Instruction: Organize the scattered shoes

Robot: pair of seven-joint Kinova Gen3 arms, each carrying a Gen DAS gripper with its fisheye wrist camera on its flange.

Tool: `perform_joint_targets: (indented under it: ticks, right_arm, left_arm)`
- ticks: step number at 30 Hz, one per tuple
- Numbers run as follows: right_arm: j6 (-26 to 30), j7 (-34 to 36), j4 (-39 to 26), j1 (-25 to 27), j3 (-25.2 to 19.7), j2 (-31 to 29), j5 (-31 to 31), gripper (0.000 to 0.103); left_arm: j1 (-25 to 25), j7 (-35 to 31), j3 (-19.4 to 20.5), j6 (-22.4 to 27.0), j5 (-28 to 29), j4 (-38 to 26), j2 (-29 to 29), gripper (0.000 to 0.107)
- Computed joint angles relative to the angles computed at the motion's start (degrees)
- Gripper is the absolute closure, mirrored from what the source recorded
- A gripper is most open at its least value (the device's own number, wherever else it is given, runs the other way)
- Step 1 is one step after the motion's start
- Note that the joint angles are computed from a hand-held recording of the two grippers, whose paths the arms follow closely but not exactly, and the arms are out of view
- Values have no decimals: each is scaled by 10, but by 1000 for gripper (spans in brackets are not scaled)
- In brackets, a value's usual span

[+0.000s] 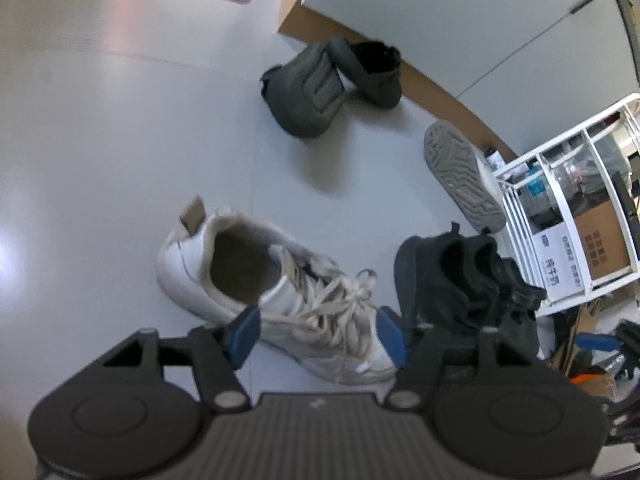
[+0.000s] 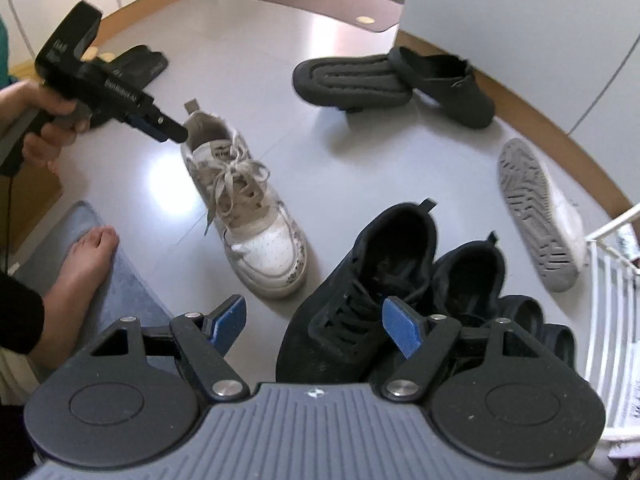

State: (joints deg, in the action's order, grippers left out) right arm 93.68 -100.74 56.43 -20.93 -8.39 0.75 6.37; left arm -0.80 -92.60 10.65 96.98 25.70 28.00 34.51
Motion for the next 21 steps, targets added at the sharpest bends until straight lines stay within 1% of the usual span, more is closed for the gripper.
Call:
perform_joint_targets:
  ticks: [2, 5, 7, 9, 13, 16, 19, 21]
  right_arm:
    - [12, -27, -19, -14, -10, 5, 25, 23]
    - [20, -79, -26, -29, -15, 5, 48, 23]
    - [17, -96, -23, -30, -13, 3, 46, 23]
    - [-3, -96, -15, -28, -11, -5, 38, 23]
    - [-42, -146, 17, -33, -24, -15, 67, 23]
    - [-54, -129, 32, -37, -27, -8, 59, 23]
    - [-72, -92, 55, -36, -23, -4, 27, 23]
    - [-79, -90, 69, -35, -20, 0, 13, 23]
  left_arm:
    - [-4, 1, -4, -40, 4, 43, -23, 29]
    - [-5, -17, -3, -61, 5, 66, -36, 24]
    - [-3, -37, -5, -74, 1, 83, -45, 22]
    - [4, -39, -10, -82, -8, 93, -51, 21]
    - [1, -26, -13, -70, -8, 88, -43, 20]
    - [9, -21, -15, -52, -21, 68, -29, 20]
    - [15, -30, -16, -51, -32, 66, -28, 20]
    - [17, -35, -17, -52, -36, 66, -28, 20]
